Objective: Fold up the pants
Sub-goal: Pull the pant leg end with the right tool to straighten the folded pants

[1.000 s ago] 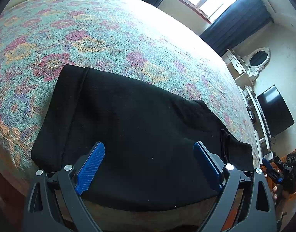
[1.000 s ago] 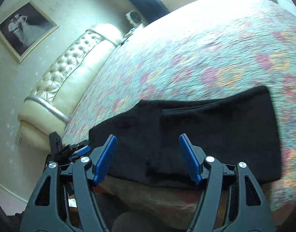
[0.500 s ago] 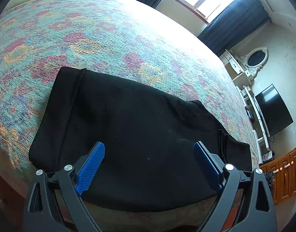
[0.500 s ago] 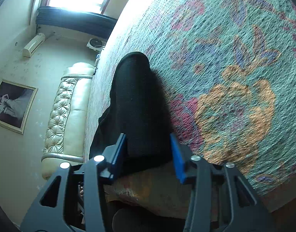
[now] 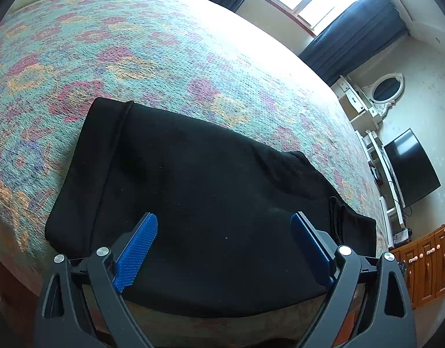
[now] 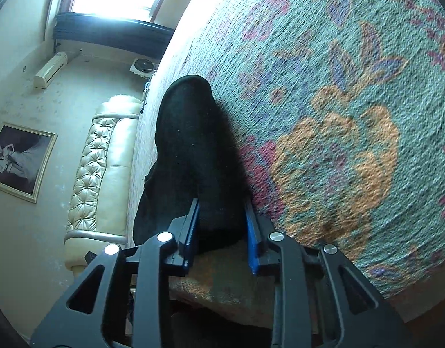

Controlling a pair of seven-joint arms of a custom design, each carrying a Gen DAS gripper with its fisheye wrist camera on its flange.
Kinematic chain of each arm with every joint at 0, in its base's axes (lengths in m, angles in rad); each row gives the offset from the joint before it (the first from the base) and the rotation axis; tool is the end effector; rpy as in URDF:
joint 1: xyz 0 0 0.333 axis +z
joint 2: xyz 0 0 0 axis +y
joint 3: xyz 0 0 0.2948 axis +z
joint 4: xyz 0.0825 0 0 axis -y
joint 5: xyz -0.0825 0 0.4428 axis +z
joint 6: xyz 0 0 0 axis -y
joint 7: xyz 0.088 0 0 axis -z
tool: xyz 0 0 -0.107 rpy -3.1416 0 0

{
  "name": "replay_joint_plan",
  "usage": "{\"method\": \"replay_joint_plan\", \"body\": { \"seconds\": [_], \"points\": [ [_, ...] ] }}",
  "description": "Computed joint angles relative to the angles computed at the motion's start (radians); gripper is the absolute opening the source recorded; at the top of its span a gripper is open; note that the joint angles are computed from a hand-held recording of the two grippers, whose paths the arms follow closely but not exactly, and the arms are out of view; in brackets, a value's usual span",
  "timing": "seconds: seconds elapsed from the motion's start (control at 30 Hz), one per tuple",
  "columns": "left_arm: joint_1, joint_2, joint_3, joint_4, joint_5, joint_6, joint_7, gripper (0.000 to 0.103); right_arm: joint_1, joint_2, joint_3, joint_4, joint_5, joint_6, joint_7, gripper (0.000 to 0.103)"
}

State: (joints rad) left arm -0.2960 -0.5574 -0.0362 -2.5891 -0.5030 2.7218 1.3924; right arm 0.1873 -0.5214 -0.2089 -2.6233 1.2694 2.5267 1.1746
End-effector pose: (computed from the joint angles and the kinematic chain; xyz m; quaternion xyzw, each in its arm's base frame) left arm 0.4607 -0.1403 0.4734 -0.7297 0.5766 -0.3666 0.0263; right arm 0.4697 -0.0145 0.4034 -0.4105 0.7650 0.1437 0.4751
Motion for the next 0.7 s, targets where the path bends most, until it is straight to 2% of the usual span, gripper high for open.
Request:
{"method": "replay_joint_plan", "body": {
  "seconds": [0.07, 0.13, 0.2, 0.3, 0.37, 0.4, 0.47, 0.5, 0.53, 0.6, 0.7],
  "points": [
    [0.000, -0.001, -0.005, 0.000, 0.008, 0.006, 0.004, 0.092, -0.026, -0.005, 0.009, 0.010, -0.073, -0.018, 0.038, 0.038],
    [-0.004, -0.001, -0.006, 0.000, 0.015, 0.012, 0.012, 0.092, -0.045, 0.001, 0.041, 0.040, -0.191, 0.006, 0.071, 0.055],
    [-0.011, 0.002, -0.002, 0.004, 0.014, 0.016, 0.024, 0.092, -0.030, 0.028, 0.028, 0.078, -0.225, 0.003, 0.059, 0.058],
    [-0.010, 0.002, -0.004, 0.004, 0.016, 0.011, 0.023, 0.092, 0.003, 0.102, -0.018, 0.143, -0.157, -0.027, 0.002, 0.058],
    [-0.011, 0.005, 0.000, 0.006, 0.013, 0.007, 0.027, 0.092, -0.006, 0.155, -0.020, 0.180, -0.133, -0.059, -0.011, 0.058],
    [-0.009, 0.005, 0.000, 0.006, 0.013, 0.007, 0.026, 0.092, -0.011, 0.175, -0.020, 0.193, -0.109, -0.075, -0.027, 0.057],
    [-0.006, 0.005, -0.001, 0.004, 0.012, 0.006, 0.023, 0.092, -0.027, 0.196, -0.010, 0.206, -0.065, -0.087, -0.056, 0.037],
    [-0.005, 0.006, 0.001, 0.005, 0.010, 0.004, 0.021, 0.092, -0.038, 0.205, -0.006, 0.208, -0.055, -0.100, -0.063, 0.024],
    [-0.006, 0.007, 0.003, 0.006, 0.006, 0.002, 0.021, 0.092, -0.049, 0.208, 0.002, 0.205, -0.052, -0.101, -0.064, 0.019],
    [-0.009, 0.008, 0.012, 0.005, -0.008, -0.001, 0.024, 0.092, -0.065, 0.206, 0.009, 0.190, -0.023, -0.100, -0.086, 0.017],
    [-0.008, 0.008, 0.014, 0.004, -0.022, -0.006, 0.023, 0.092, -0.086, 0.213, 0.006, 0.193, 0.004, -0.144, -0.114, 0.018]
  ]
}}
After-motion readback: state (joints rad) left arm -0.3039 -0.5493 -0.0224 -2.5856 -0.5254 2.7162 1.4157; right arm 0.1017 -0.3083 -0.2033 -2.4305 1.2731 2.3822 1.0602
